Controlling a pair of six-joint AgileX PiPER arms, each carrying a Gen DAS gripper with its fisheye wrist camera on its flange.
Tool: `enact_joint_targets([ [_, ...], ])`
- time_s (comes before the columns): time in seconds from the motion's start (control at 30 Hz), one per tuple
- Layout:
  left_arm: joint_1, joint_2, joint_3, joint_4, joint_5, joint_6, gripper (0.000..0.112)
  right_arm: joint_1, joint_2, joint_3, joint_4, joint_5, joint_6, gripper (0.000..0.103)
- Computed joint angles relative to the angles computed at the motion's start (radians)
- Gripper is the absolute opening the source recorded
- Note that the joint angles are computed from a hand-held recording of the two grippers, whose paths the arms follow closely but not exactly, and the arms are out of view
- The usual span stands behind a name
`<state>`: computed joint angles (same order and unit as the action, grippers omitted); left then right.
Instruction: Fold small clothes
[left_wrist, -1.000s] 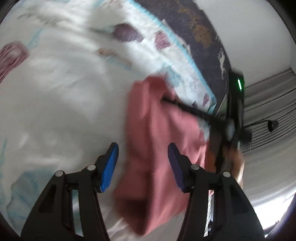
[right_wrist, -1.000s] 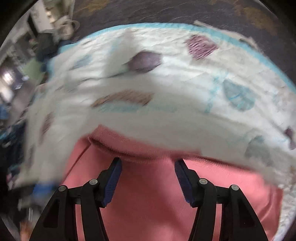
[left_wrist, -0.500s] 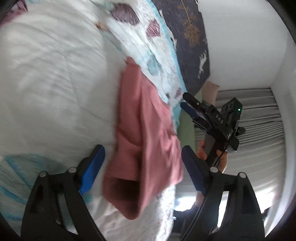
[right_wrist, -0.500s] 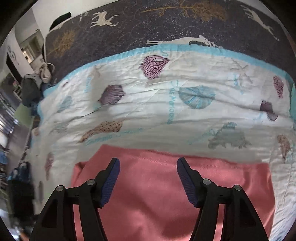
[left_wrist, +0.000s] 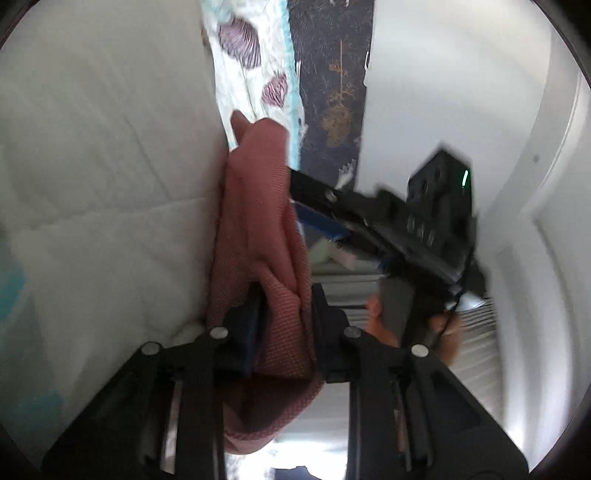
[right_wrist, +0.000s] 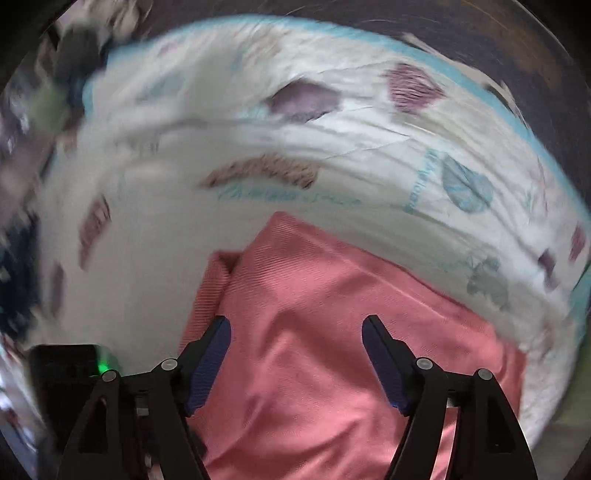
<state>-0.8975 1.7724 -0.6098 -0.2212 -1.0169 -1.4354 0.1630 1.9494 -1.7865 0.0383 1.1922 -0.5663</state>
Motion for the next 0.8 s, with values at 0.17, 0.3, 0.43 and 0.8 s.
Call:
enact_joint_targets([
  [0.17, -0.040, -0.043, -0.037, -0.100, 0.142, 0.193, 0.026, 0.132, 0.008, 0.082, -0.146, -0.050, 0.095, 0.075],
  [0.3, -0.038, -0.037, -0.038, -0.100, 0.140, 0.202, 0.026, 0.168, 0.010, 0.113, -0.170, -0.050, 0.107, 0.075],
  [0.43, -0.059, -0.056, -0.055, -0.166, 0.199, 0.293, 0.026, 0.239, -0.016, 0.210, -0.363, -0.115, 0.195, 0.075],
  [0.8, -0.078, -0.111, -0.138, -0.335, 0.388, 0.553, 0.012, 0.156, -0.054, 0.199, -0.273, -0.095, 0.080, 0.011],
])
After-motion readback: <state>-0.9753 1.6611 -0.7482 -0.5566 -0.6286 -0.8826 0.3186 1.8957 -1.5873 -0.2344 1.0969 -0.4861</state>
